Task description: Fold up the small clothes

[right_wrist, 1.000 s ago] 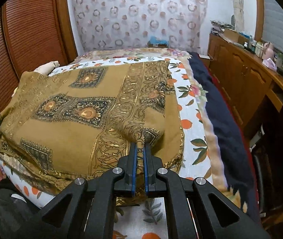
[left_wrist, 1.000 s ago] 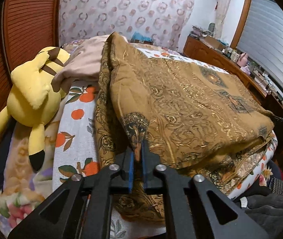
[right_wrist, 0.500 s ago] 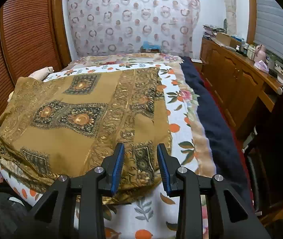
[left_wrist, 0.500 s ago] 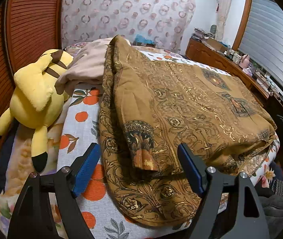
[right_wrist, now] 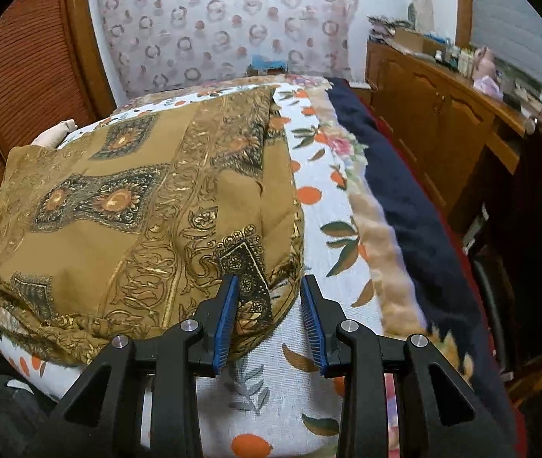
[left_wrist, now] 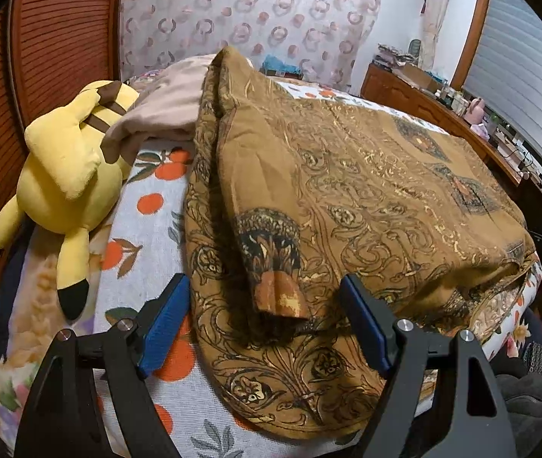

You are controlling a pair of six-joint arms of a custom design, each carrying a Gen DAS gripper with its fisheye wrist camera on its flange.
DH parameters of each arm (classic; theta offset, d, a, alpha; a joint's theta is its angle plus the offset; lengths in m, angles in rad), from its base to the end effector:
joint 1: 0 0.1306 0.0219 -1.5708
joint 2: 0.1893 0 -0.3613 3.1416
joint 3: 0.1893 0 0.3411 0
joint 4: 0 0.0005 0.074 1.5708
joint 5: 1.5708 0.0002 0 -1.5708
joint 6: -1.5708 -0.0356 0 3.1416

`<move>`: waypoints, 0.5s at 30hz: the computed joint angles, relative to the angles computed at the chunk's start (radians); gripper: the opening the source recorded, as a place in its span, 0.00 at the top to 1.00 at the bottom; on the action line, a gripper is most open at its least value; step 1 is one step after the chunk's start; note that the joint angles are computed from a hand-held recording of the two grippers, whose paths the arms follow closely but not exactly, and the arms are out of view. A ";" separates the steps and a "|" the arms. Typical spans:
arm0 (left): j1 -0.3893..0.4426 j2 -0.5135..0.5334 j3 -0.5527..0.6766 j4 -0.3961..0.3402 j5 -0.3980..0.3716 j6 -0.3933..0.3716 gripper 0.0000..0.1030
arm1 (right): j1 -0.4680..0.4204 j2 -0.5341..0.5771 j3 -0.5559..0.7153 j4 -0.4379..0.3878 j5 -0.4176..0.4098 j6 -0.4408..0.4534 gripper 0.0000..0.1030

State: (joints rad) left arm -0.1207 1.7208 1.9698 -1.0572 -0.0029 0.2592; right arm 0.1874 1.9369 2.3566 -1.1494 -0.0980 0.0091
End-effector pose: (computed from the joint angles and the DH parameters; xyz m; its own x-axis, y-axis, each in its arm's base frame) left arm 0.5443 -0.0664 0.4760 -0.7242 -0.1703 -0.6683 -0.0695 0.9821 -0.1750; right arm 0.5942 0.1157 0.5035 -0.6526 -0.1330 -0.7459 -0.2630 0.9630 0.0584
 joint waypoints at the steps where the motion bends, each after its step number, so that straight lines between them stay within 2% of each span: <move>1: -0.003 0.002 0.002 -0.003 -0.007 -0.004 0.22 | -0.001 0.002 -0.001 0.003 -0.007 -0.002 0.66; 3: -0.005 0.004 0.005 -0.006 -0.014 -0.006 0.22 | -0.003 0.003 -0.005 0.013 -0.023 0.000 0.67; 5: -0.006 0.006 0.008 -0.008 -0.018 -0.009 0.22 | -0.006 0.000 -0.011 0.018 -0.057 0.009 0.88; 6: -0.007 0.008 0.011 -0.011 -0.021 -0.009 0.22 | -0.007 -0.002 -0.015 0.016 -0.078 0.018 0.90; 7: -0.008 0.008 0.011 -0.012 -0.022 -0.009 0.22 | -0.002 -0.009 -0.025 0.019 -0.066 0.035 0.96; 9: -0.008 0.008 0.010 -0.011 -0.024 -0.011 0.22 | 0.006 -0.054 -0.087 0.062 -0.043 0.079 0.97; 15: -0.009 0.012 0.014 -0.010 -0.032 -0.012 0.22 | -0.014 -0.127 -0.161 0.114 -0.058 0.075 0.97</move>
State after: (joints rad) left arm -0.1296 1.7323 1.9836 -1.0673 -0.0351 0.2477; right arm 0.1731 1.8103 2.1955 -1.0352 -0.1558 0.0836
